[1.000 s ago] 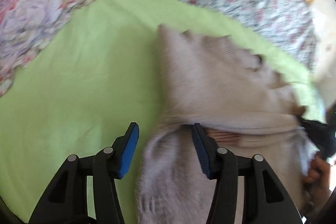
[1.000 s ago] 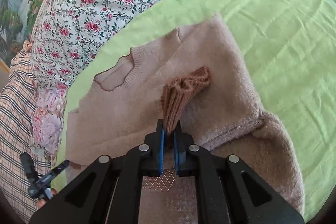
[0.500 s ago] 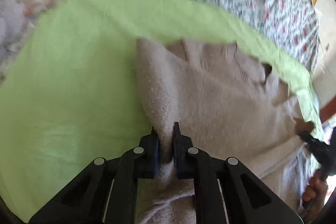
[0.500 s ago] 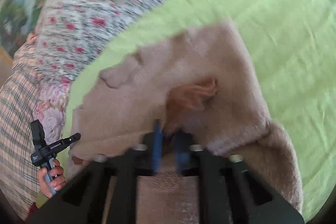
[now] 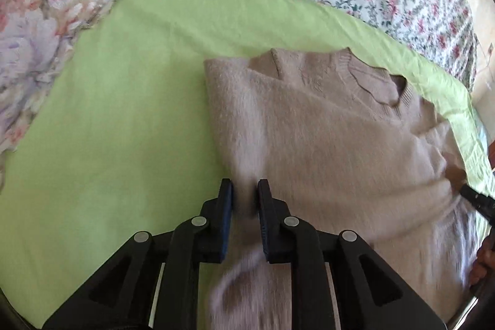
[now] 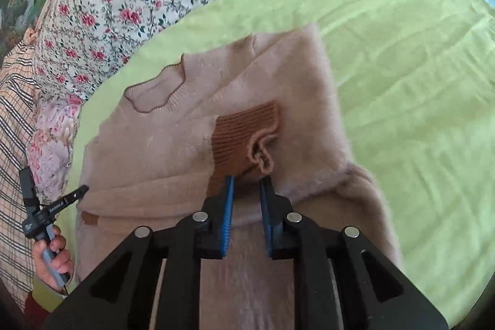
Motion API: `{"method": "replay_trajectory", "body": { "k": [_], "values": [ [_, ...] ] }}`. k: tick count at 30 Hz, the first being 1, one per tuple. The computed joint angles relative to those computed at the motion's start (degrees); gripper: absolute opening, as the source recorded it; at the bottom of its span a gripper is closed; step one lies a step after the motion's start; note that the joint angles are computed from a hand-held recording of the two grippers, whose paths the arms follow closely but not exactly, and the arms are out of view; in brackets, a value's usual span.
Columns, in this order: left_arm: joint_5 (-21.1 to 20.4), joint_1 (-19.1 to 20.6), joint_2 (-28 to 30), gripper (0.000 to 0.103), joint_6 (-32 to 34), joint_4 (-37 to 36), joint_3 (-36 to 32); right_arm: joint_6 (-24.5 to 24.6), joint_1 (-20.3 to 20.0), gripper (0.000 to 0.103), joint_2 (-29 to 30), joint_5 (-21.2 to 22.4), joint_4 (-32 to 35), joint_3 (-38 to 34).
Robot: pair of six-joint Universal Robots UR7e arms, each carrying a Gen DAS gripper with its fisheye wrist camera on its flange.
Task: Fold small clothes
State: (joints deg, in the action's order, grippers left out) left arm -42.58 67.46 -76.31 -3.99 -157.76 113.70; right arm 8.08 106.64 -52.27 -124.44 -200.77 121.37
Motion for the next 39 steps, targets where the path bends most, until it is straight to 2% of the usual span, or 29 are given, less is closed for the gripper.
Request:
{"method": "replay_trajectory", "body": {
  "k": [2,6,11,13,15,16,18,21,23,25,28,33,35,37,38,39],
  "values": [
    [2.04,-2.44,-3.34,0.016,-2.47,1.47,3.75,1.27,0.75,0.034,-1.73,-0.49,0.75,1.88],
    [3.66,-8.39,-11.37,0.022,-9.23,5.94,12.28,0.96,3.20,0.038,-4.02,-0.57,-0.52,6.14],
    [5.64,-16.22,-19.81,0.028,-23.36,19.48,19.40,2.07,6.84,0.041,-6.55,-1.56,0.31,11.02],
    [6.30,-19.61,-22.46,0.035,-31.10,29.37,20.51,1.96,8.50,0.041,-7.16,-2.51,0.63,12.68],
    [4.50,-21.46,-24.07,0.042,-35.89,34.95,20.77,1.59,10.05,0.042,-7.80,-2.46,0.84,14.30],
    [1.76,-22.04,-24.90,0.044,-38.23,37.80,20.55,1.27,10.65,0.043,-8.31,-1.68,0.86,15.26],
    [-3.14,-22.14,-25.80,0.045,-39.44,38.87,20.50,0.82,11.05,0.048,-9.32,0.14,0.51,17.13],
    [-7.71,-22.54,-26.42,0.047,-42.65,41.00,20.35,0.95,11.40,0.050,-10.15,1.42,0.39,18.86],
    [-10.53,-22.02,-25.73,0.058,-45.09,41.85,20.01,1.32,12.46,0.051,-9.86,-0.05,0.88,19.51],
    [-12.05,-21.51,-23.98,0.058,-47.94,43.40,19.49,0.79,13.39,0.052,-9.36,-0.70,2.10,19.50],
    [-13.91,-20.54,-20.40,0.058,-49.70,44.98,18.25,-2.20,13.96,0.056,-8.74,0.59,6.10,18.49],
    [-12.10,-20.80,-15.42,0.071,-49.24,48.49,16.08,-9.89,14.10,0.068,-7.12,0.76,17.77,14.85],
    [-9.96,-22.08,-13.16,0.071,-49.47,51.30,15.56,-12.71,13.38,0.070,-6.58,1.47,21.90,13.75],
    [-8.52,-23.12,-12.34,0.071,-48.87,52.22,15.99,-13.87,12.98,0.070,-6.02,0.17,25.23,13.07],
    [-7.88,-23.64,-12.35,0.068,-48.72,52.51,16.35,-14.64,12.91,0.070,-5.88,-0.73,26.32,13.07],
    [-7.04,-24.53,-13.01,0.064,-48.40,52.87,17.14,-15.56,13.25,0.065,-5.63,-1.84,26.44,13.24]
  ]
}}
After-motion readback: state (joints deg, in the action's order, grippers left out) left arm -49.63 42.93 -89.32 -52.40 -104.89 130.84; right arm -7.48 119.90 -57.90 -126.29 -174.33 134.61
